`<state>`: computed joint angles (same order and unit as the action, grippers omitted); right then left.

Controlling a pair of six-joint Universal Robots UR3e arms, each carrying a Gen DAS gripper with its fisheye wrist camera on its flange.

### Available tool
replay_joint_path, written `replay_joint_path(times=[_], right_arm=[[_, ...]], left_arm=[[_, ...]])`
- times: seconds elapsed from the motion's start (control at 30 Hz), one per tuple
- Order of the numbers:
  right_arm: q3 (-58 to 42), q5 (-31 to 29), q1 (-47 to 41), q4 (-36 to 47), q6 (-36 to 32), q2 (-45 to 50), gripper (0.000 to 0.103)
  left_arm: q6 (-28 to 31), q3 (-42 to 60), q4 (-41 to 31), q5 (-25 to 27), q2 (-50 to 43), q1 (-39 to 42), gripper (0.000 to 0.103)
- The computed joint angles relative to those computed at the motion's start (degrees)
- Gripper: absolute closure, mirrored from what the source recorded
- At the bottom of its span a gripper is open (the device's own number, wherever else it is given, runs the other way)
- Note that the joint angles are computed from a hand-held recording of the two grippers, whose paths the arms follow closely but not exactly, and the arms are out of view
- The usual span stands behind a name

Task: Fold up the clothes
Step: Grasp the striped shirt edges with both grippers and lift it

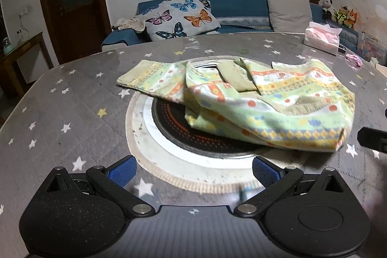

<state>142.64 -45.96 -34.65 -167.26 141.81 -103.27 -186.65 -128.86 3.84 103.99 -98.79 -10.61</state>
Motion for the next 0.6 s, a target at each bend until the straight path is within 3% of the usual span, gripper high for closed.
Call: replay_joint_path(times=[0.4, 0.6], right_arm=[[-8.6, -2.0, 6.1, -2.0, 3.8, 7.8, 0.001], [-12.3, -4.0, 9.3, -1.2, 4.3, 12.0, 0.009]], left_arm=[[1.8, 3.2, -1.7, -1.5, -1.0, 2.6, 0.000], [2.8, 5.9, -3.3, -3.8, -0.9, 5.5, 0.001]])
